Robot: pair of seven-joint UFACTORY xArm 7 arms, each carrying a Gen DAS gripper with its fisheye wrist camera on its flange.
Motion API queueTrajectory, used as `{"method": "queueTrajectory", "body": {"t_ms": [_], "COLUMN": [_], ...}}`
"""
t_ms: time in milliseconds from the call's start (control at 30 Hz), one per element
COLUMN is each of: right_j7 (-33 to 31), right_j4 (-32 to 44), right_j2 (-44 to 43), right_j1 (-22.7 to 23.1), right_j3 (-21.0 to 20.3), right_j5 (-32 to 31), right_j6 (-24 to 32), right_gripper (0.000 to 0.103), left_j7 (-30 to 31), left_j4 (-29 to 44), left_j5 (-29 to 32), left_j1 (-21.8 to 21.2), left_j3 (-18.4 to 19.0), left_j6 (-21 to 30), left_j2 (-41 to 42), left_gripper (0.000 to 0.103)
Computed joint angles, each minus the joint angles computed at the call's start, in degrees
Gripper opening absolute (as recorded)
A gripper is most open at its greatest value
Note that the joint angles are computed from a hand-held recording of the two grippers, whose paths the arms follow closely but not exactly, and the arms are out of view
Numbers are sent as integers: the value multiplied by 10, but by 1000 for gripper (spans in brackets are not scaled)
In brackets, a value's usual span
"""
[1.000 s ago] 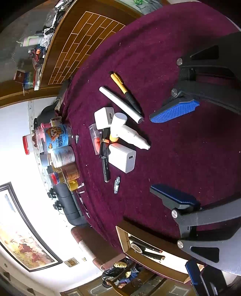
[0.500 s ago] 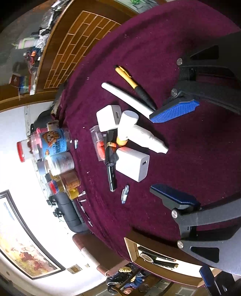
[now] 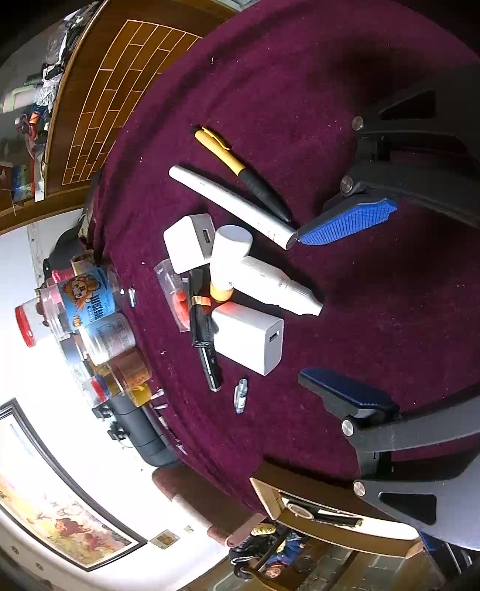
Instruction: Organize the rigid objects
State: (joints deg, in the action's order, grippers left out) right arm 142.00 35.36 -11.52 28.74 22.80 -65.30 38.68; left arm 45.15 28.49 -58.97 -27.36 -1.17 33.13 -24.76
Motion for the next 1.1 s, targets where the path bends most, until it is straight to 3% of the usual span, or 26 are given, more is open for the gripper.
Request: {"method": "queueTrajectory", "body": {"t_ms": [1100], "right_j7": [25], "right_j4": [-1], "right_j2": [3], "right_j1": [3], "right_j3": [1], "right_j5": [-16], "right_j6": [0], "right_gripper": [68], "left_j7": [-16], "left_j4": [-41], "left_j5": [24], "left_j1": [-21], "left_j3": [8], "left_j6": [-11], "left_j2": [-59], "left_gripper": [91]}}
